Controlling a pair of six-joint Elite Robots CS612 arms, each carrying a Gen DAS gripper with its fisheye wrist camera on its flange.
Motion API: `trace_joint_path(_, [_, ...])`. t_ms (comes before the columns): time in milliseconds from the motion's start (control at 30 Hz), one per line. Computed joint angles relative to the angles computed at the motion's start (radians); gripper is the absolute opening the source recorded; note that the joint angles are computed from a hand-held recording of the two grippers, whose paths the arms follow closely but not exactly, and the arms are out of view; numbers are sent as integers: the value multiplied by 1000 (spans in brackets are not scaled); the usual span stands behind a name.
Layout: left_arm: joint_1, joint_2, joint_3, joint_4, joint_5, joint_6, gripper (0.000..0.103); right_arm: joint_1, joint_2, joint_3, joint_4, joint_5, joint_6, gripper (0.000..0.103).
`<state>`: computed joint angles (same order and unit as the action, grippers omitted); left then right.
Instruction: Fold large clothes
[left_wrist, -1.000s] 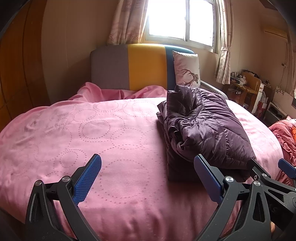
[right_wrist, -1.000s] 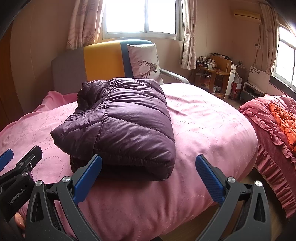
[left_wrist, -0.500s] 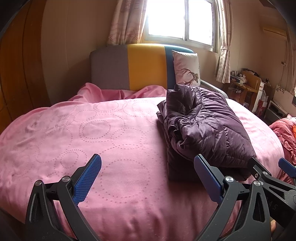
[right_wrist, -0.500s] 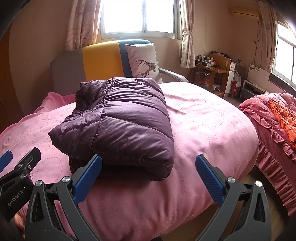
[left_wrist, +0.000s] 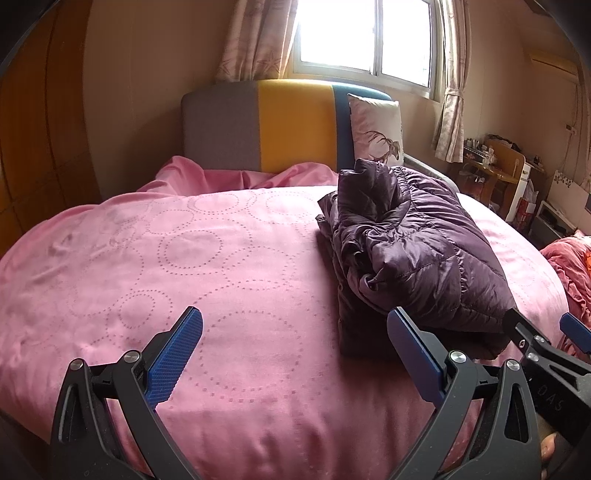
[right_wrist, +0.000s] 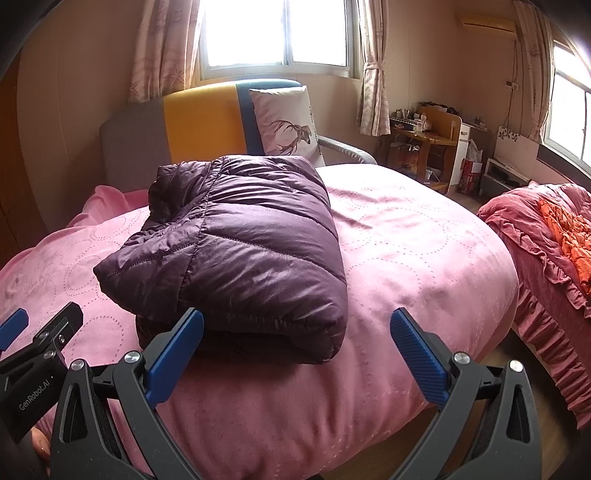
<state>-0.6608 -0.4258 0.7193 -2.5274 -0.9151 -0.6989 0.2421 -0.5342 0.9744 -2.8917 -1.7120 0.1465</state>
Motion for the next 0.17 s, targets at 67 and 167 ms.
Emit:
trace_joint_path(67, [1,2,-2,7,-1,-5,99,-4,1,-5,3,4,12,101])
trace_joint_path(167, [5,3,-3,15,-15,-20,99,-8,2,-10,5,5,21,101])
